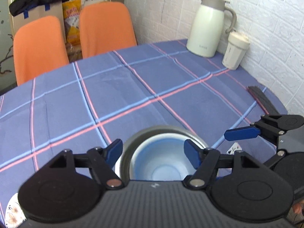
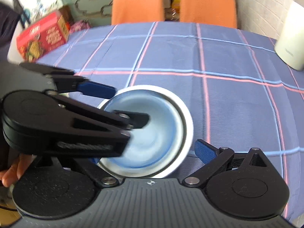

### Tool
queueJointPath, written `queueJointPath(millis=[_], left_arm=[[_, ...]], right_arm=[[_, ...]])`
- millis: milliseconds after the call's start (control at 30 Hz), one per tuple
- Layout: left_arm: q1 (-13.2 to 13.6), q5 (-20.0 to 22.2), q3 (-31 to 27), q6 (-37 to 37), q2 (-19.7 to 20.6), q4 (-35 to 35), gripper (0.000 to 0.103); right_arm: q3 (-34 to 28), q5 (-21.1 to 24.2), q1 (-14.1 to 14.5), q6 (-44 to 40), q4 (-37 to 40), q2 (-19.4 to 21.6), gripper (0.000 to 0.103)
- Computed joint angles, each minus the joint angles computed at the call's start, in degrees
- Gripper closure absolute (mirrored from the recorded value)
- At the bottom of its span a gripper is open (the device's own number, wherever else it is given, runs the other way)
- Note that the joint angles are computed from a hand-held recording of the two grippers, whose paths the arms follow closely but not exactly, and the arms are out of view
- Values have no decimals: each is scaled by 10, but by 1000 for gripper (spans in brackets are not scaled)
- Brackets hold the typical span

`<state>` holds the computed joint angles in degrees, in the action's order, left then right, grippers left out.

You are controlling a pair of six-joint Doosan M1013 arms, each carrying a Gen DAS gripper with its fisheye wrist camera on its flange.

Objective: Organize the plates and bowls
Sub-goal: 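Lift the blue bowl with the left tool and nest it in the white bowl, then carry the nested bowls with the left tool toward the table center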

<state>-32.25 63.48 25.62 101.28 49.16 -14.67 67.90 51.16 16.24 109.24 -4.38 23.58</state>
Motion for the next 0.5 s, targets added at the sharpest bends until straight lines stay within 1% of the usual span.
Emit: queueJointPath(millis=[67,200,267,333,433,500], left_arm=[[0,-28,23,1,-13,3,28],[0,-97,86,-2,-47,12,24],[0,-125,114,-14,-61,20,23],[0,-151,138,-31,-73,33,23],[-1,-177,164,-59,-84,60,22],[0,-173,167,-65,-84,64,22]], right_arm=[[13,-25,-1,24,-17,-8,15],[28,-47,-2,54,-44,-16,15],[33,-61,-1,67,-58,-17,15],[42,-85,0,84,-72,-20,15],[58,-115,1,103,-89,-25,15],[78,-133,0,119,-107,-34,15]])
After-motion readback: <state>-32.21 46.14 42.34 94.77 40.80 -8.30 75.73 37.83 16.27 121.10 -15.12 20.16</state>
